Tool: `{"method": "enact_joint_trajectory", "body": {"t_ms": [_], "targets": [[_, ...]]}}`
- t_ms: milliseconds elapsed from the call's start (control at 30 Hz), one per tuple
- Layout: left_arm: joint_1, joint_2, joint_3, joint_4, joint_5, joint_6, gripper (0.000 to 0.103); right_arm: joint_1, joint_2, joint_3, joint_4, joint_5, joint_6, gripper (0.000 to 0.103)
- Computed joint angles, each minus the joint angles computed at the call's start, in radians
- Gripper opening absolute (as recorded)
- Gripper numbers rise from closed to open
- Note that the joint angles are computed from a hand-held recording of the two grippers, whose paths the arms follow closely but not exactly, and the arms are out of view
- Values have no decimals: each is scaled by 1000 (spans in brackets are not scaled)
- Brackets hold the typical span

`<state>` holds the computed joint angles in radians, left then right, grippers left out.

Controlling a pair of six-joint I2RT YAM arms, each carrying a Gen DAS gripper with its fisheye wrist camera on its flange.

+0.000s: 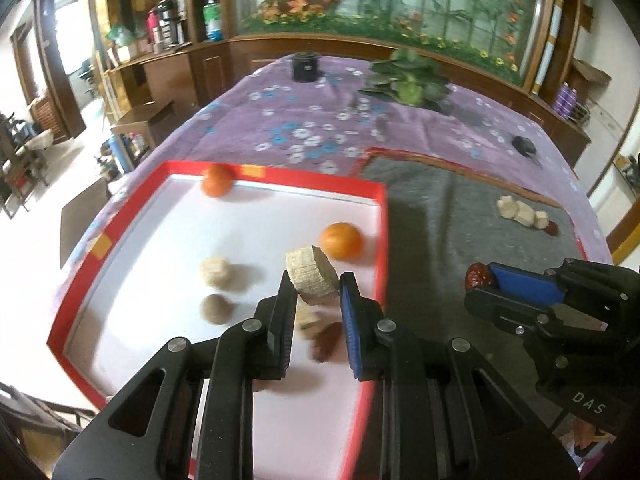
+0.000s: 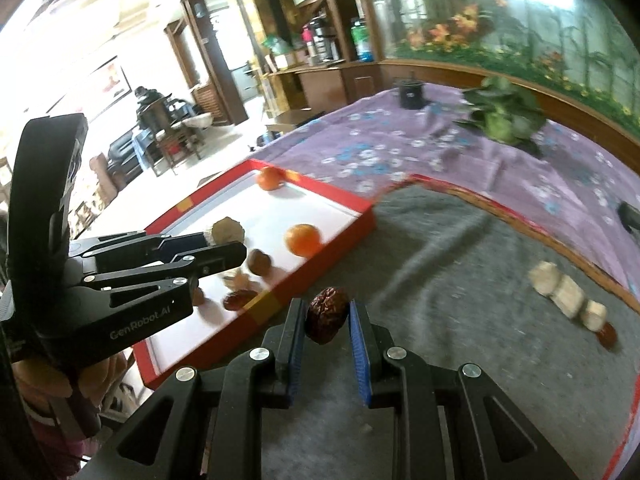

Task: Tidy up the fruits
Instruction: 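Carry the yam piece and red date into the tray and release both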

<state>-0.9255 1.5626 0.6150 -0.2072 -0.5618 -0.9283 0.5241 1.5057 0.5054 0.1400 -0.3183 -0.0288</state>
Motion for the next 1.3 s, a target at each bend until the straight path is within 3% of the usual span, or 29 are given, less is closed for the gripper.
{"method": "enact_joint_trajectory", "body": {"t_ms": [533,1300], "targets": [[125,-173,-191,0,16,-41,21,171,166,154,-18,42,15,21],[198,-161,-259,65,57,-36,21,315,307,228,-15,41,25,21]]}}
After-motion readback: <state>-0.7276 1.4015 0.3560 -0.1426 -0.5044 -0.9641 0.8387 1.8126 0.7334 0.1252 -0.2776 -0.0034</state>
